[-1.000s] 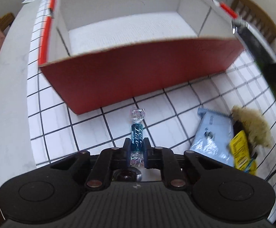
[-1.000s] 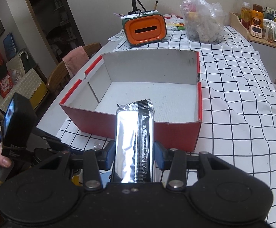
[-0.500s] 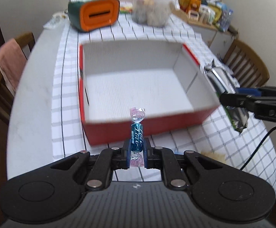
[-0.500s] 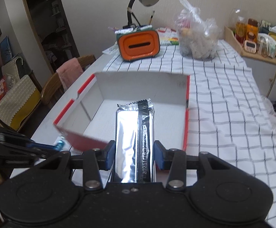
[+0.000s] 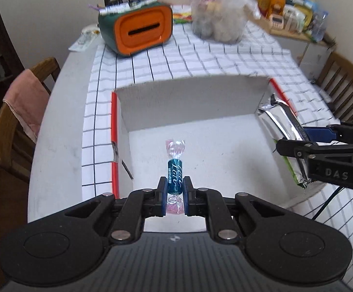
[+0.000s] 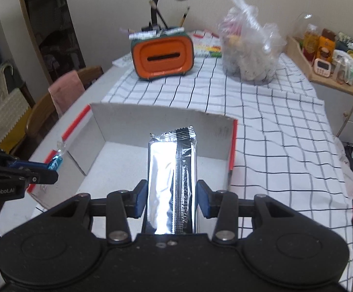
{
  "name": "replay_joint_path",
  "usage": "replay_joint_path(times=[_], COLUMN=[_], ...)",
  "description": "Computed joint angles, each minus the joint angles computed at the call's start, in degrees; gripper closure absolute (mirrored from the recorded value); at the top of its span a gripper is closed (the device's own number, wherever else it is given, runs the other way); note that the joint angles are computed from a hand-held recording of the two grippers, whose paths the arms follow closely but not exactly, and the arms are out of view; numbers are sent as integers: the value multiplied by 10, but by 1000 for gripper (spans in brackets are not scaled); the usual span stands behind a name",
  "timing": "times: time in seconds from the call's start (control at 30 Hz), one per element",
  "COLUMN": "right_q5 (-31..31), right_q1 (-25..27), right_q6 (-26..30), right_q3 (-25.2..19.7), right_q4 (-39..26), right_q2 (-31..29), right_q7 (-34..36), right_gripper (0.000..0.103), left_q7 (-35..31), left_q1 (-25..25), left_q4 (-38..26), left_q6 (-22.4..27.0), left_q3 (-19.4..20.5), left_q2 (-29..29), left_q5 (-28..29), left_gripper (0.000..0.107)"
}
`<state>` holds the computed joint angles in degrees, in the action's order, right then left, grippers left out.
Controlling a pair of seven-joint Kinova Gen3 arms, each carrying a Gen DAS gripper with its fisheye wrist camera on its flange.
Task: Organize snacks
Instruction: 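Open the right tool to drop the foil bar while the left tool drops the candy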
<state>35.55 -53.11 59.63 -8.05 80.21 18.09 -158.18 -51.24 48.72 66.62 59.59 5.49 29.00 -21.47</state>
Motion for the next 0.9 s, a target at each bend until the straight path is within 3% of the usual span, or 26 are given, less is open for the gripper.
replay_joint_path(times=[0.17, 0.47, 0.7, 0.9], right_q5=[-46, -77, -80, -73], right_q1=[22, 11, 4, 0], right_q6=[0, 15, 10, -5], right_q3=[0, 21, 30, 28], right_q4=[-28, -58, -57, -29], right_q2=[41, 82, 80, 46], right_q7=[59, 115, 113, 83], right_gripper=[61, 61, 61, 60], left_q7=[-19, -55, -50, -35], left_q1=[3, 14, 16, 6], left_q4=[-48, -101, -84, -37], left_q6=[42, 97, 85, 46], left_q3=[-3, -13, -18, -14], left_q2=[45, 98, 89, 52], left_q5=[2, 18, 26, 31], left_gripper=[95, 95, 95, 76])
